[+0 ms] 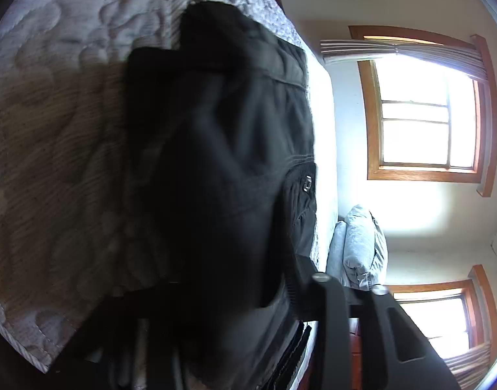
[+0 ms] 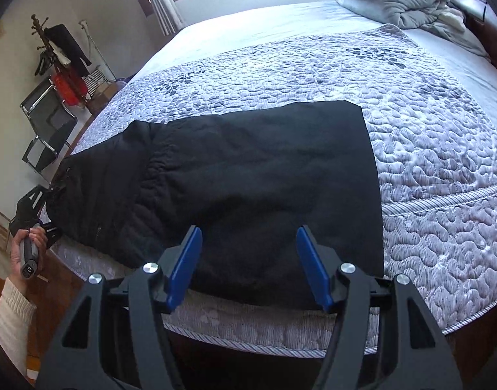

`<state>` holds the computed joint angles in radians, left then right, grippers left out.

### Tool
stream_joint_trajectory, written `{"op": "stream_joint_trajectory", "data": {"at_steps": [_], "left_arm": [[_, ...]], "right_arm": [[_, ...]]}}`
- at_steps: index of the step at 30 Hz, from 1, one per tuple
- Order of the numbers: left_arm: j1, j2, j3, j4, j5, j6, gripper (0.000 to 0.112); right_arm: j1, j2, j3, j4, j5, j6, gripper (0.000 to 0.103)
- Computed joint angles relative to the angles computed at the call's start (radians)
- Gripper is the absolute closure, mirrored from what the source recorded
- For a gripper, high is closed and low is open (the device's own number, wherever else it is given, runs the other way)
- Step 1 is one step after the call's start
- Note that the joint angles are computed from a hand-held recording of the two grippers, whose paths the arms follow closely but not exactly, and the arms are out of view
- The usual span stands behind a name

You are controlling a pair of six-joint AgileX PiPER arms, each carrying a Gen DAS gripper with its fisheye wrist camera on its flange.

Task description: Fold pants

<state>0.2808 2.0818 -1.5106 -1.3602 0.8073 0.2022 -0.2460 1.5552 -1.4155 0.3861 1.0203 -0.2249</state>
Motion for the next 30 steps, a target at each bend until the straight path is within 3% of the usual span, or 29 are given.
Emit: {"op": "stream_joint_trajectory", "data": {"at_steps": [7, 13, 16, 30], "left_arm": [[0.005, -0.012, 0.028, -0.039, 0.003, 0.049, 0.096], [0.004, -0.046, 0.024, -0.033, -0.007, 0.044, 0.098], [-0.002, -0.084, 0.059, -0.081, -0.017, 0.136, 0.098], [-0.147, -0.252, -0.015, 0.158, -0.104, 0.094, 0.098]], "right_arm": [[-0.013, 0.011, 0.006, -0.002, 0.002, 0.005, 0.040], [-0.030, 0.012, 0.004, 0.008, 0.001, 0.001, 0.039], [-0.041, 0.011, 0.004, 0.010, 0.001, -0.004, 0.039], [-0.115, -0.015, 0.043, 0.059, -0.007, -0.032, 0.038]]}}
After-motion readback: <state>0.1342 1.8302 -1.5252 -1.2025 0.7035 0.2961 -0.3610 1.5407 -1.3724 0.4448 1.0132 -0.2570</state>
